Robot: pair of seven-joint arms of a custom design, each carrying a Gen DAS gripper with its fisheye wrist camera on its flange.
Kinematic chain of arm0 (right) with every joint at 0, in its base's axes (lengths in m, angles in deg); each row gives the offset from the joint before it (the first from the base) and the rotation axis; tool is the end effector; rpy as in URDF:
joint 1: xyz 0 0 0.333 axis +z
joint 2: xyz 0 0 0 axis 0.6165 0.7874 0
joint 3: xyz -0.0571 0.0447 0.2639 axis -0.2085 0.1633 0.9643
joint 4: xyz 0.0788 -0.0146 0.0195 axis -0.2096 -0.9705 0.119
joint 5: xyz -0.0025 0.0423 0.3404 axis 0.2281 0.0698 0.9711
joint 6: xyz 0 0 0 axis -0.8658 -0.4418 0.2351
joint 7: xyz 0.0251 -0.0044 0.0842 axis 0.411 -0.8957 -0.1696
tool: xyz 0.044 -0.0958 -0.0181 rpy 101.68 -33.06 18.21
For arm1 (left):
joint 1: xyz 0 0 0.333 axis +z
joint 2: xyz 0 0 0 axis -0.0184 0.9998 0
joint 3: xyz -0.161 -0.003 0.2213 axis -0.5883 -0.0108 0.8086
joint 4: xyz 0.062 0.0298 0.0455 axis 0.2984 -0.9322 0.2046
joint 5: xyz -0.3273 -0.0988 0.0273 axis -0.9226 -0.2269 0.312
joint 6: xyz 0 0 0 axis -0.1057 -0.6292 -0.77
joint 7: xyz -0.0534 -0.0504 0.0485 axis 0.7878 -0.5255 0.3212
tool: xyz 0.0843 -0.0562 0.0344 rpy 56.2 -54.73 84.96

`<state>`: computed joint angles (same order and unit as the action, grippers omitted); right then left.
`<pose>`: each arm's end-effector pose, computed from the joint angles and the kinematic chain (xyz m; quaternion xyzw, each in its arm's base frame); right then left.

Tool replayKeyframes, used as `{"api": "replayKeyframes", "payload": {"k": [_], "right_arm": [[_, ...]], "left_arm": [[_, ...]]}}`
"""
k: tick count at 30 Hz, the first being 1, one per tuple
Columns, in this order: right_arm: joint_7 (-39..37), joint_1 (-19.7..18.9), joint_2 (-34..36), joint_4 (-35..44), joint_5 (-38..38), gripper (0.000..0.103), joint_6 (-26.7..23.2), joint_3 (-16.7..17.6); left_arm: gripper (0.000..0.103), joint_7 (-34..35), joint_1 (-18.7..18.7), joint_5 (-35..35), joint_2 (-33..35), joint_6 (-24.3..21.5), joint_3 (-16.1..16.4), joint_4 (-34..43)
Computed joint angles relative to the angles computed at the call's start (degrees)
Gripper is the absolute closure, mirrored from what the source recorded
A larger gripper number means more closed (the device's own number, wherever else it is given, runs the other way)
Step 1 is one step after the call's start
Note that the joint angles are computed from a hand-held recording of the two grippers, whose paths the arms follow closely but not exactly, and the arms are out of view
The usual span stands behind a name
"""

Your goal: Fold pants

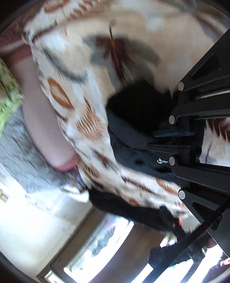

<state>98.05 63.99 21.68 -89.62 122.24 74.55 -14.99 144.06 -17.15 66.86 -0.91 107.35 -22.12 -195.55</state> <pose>0.4660 0.3090 0.4316 -0.6883 0.5613 0.1190 0.4440 0.3484 -0.1133 0.4852 -0.7199 0.5770 -0.3568 0.1466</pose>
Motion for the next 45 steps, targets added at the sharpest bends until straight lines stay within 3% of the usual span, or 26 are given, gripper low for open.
{"api": "replayKeyframes", "payload": {"k": [4,5,7,9,10,13,15,17,19,21,23,27,29,30,31,34,37,39,42,45], "right_arm": [[13.15,1.04,1.32,-1.73,-15.68,0.096,2.35,-1.31],[17.86,1.74,2.44,-1.72,-21.63,0.096,2.79,-1.75],[21.52,1.76,3.89,-1.33,-26.71,0.096,2.93,-1.72],[22.2,1.07,4.68,-1.04,-27.92,0.094,3.05,-0.99],[21.71,0.59,4.91,-0.77,-27.54,0.091,2.92,-0.49],[18.65,-1.04,3.26,-1.68,-23.09,0.089,4.31,0.78],[17.28,-1.05,0.75,-3.23,-19.54,0.088,8.38,1.21],[11.42,-1.3,-1.27,-3.19,-12.64,0.088,10.44,1.77],[7.92,-0.8,-0.45,-0.07,-9.55,0.085,9.13,1.58],[10.19,-0.11,3.58,5.05,-13.3,0.077,5.27,0.96],[14.32,0.25,9.15,10.83,-18.96,0.076,1.22,0.35],[27.76,1.65,19.92,19.7,-32.29,0.075,-2.88,-2.38],[24.02,-2.17,19.43,18.08,-27.53,0.074,-0.64,1.54],[24.05,-2.58,18.24,16.73,-27.38,0.068,0.31,1.71],[24.48,-2.19,16.09,14.01,-28.03,0.068,2.88,1.3],[19.15,-3.92,10.57,7.61,-23.87,0.068,8.05,3.62],[10.69,-4.28,4.62,1.15,-16.07,0.068,13.13,5.76],[1.77,-3.79,1.98,-1.23,-7.06,0.068,16.26,7.52],[-7.12,-2.33,-0.13,-3.23,2.32,0.067,15.16,7.85],[3.27,0.79,3.55,-2.63,-7.38,0.062,9.86,4.56]], "left_arm": [[0.036,3.54,-5.01,-2.0,8.08,0.22,1.83,3.67],[0.036,4.79,-4.72,-3.15,10.21,-0.94,0.87,4.8],[0.036,-0.15,0.92,2.32,13.53,-3.26,-5.08,6.35],[0.035,-4.68,5.84,8.33,14.58,-2.75,-10.02,6.06],[0.034,-6.19,6.9,10.37,14.59,-2.14,-11.0,5.58],[0.032,-6.95,5.62,11.16,13.91,-0.19,-9.3,4.01],[0.032,-6.25,4.45,10.71,13.57,0.27,-7.86,3.53],[0.032,-7.05,4.81,11.19,13.59,0.82,-8.28,3.35],[0.031,-8.57,6.01,12.78,13.67,1.02,-9.65,3.37],[0.029,-10.34,7.27,14.73,13.58,0.74,-11.07,3.56],[0.028,-11.05,7.28,15.78,13.67,0.21,-11.14,3.91],[0.027,-7.7,3.31,13.03,12.97,-0.88,-7.05,3.82],[0.027,-5.64,1.03,10.13,10.74,-1.21,-4.88,2.65],[0.027,-4.85,0.13,8.82,9.18,-0.63,-4.03,1.54],[0.027,-4.48,-0.17,8.02,7.79,-0.09,-3.7,0.52],[0.027,-7.12,1.78,7.79,4.27,-1.01,-5.82,-1.66],[0.027,-8.1,1.25,6.62,3.77,-4.44,-5.61,-2.2],[0.027,-7.52,-1.21,3.97,3.39,-5.31,-3.53,-3.31],[0.027,-7.66,-1.97,2.43,1.3,-8.23,-3.99,-4.25],[0.027,-8.73,-1.25,3.03,-3.41,-10.92,-5.59,-4.89]]}}
